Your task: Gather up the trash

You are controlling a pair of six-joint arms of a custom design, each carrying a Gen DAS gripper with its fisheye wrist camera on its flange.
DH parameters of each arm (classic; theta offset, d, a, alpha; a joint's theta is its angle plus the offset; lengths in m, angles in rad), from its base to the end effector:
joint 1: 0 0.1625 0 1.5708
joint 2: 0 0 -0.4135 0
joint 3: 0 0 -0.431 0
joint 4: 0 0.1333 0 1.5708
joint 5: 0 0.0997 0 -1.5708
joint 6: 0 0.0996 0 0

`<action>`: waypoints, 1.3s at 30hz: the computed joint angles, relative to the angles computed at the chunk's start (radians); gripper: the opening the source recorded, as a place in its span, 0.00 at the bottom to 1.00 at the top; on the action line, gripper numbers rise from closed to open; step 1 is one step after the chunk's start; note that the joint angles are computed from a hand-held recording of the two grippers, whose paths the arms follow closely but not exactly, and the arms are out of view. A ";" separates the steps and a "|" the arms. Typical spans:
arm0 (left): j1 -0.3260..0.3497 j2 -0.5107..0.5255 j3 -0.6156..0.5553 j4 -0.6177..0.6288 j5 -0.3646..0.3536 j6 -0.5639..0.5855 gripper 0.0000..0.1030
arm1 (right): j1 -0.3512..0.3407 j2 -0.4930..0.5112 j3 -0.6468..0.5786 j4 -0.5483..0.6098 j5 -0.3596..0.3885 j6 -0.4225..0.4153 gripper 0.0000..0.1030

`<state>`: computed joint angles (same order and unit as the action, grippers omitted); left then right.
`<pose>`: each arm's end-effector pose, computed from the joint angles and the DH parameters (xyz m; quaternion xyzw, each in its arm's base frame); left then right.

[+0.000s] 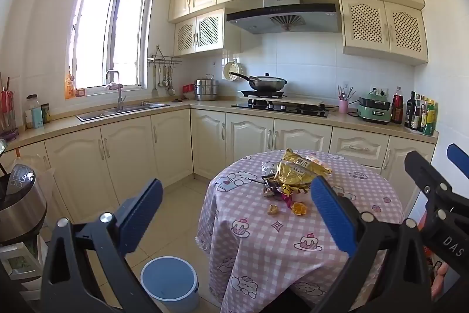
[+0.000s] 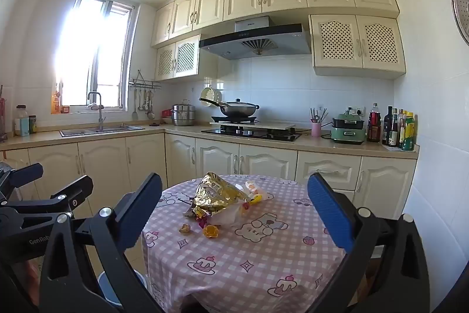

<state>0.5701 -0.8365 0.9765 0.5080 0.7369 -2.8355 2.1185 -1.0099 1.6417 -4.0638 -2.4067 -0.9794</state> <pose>-0.4750 -0.5505 0.2894 0.3545 0.7597 -0.5062 0.2024 0.3648 -0.4840 0.3727 0.1424 -0.6195 0.6640 0.3938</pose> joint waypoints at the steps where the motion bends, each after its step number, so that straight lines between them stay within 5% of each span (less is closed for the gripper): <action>1: 0.000 0.000 0.000 -0.001 -0.001 0.002 0.96 | -0.001 -0.001 0.002 0.001 0.002 0.005 0.93; 39: 0.001 0.007 0.010 -0.010 0.009 -0.009 0.96 | -0.004 -0.010 0.012 0.001 -0.005 0.009 0.93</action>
